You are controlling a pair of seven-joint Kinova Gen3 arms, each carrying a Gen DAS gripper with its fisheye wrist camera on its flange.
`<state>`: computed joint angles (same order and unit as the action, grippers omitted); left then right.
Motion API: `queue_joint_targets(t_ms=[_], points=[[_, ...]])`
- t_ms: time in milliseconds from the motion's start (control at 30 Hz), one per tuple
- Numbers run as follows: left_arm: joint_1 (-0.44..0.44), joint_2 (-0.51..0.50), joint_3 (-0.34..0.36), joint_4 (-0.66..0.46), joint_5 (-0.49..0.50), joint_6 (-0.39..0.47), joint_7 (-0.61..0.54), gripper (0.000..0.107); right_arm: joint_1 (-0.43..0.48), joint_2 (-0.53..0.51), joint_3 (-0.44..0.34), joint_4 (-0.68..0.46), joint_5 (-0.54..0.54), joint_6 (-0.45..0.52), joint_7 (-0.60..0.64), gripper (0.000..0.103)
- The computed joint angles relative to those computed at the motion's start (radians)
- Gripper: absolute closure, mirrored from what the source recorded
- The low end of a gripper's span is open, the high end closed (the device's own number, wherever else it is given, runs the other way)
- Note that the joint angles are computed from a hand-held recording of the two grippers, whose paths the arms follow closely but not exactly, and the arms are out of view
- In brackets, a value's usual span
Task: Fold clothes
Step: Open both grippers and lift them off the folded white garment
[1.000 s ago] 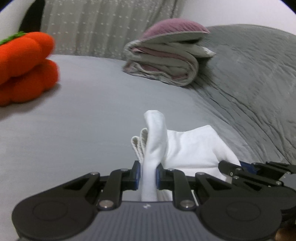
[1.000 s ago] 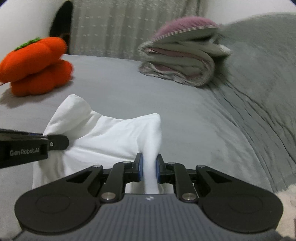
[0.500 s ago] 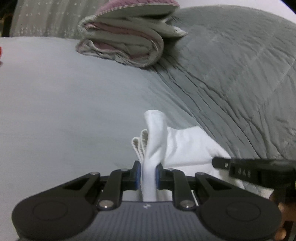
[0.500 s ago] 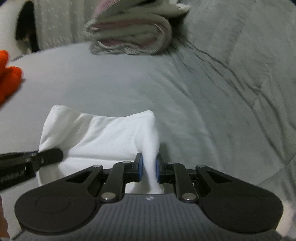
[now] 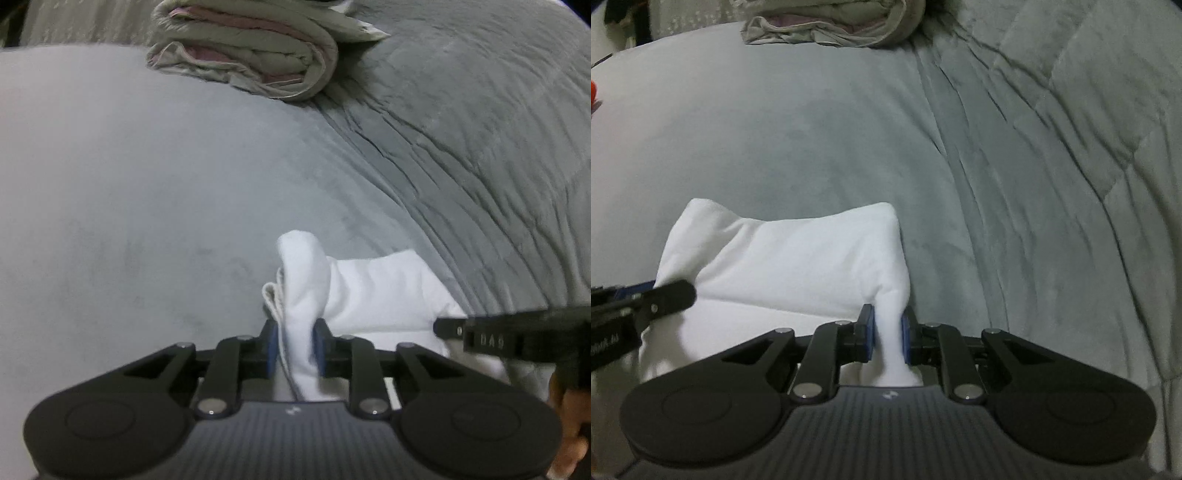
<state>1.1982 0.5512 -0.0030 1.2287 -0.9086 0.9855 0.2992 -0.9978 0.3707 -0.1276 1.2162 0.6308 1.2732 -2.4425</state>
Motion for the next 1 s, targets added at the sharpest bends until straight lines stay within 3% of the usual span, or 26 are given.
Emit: queue_joint_targets(t_ms=[67,133,267,300,333,367,400,500,600,733,833,1000], points=[[-0.002,-0.010,0.003,0.008,-0.001,0.007,-0.017,0.073,-0.005,0.008,0.004,-0.012,-0.002,0.023,-0.012,0.065],[0.001,-0.028,0.000,0.019,0.001,0.020,0.008,0.069,-0.006,0.003,0.014,-0.019,0.009,0.038,-0.031,0.051],[0.007,-0.062,0.013,0.031,-0.006,0.096,0.041,0.072,-0.002,-0.042,0.018,0.018,0.046,0.020,-0.109,0.049],[0.018,-0.069,0.004,0.037,-0.023,0.110,0.050,0.077,0.004,-0.055,0.011,0.035,0.052,-0.001,-0.122,0.049],[0.016,-0.077,0.014,0.049,-0.056,0.108,0.062,0.082,0.009,-0.069,0.003,0.053,0.058,-0.023,-0.135,0.065],[0.018,-0.085,0.016,0.062,-0.086,0.102,0.073,0.083,0.015,-0.083,-0.004,0.069,0.064,-0.044,-0.148,0.089],[0.020,-0.091,0.020,0.074,-0.118,0.092,0.083,0.083,0.027,-0.080,-0.013,0.069,0.058,-0.066,-0.145,0.096],[0.002,-0.107,0.040,0.115,-0.217,-0.012,0.090,0.083,0.060,-0.066,-0.025,0.060,0.027,-0.132,-0.126,0.098],[-0.048,-0.099,0.063,0.126,-0.206,-0.088,0.071,0.083,0.081,-0.029,-0.021,0.028,-0.007,-0.173,-0.083,0.098],[-0.095,-0.059,0.078,0.112,-0.114,-0.075,0.019,0.083,0.088,0.027,0.012,-0.023,-0.051,-0.146,-0.043,0.102],[-0.055,-0.075,0.020,0.179,-0.134,-0.130,0.088,0.082,0.082,0.021,0.031,0.023,-0.052,-0.197,-0.081,0.103],[-0.066,-0.080,0.036,0.146,-0.111,-0.096,0.060,0.082,0.070,-0.003,0.036,0.030,-0.051,-0.188,-0.109,0.100]])
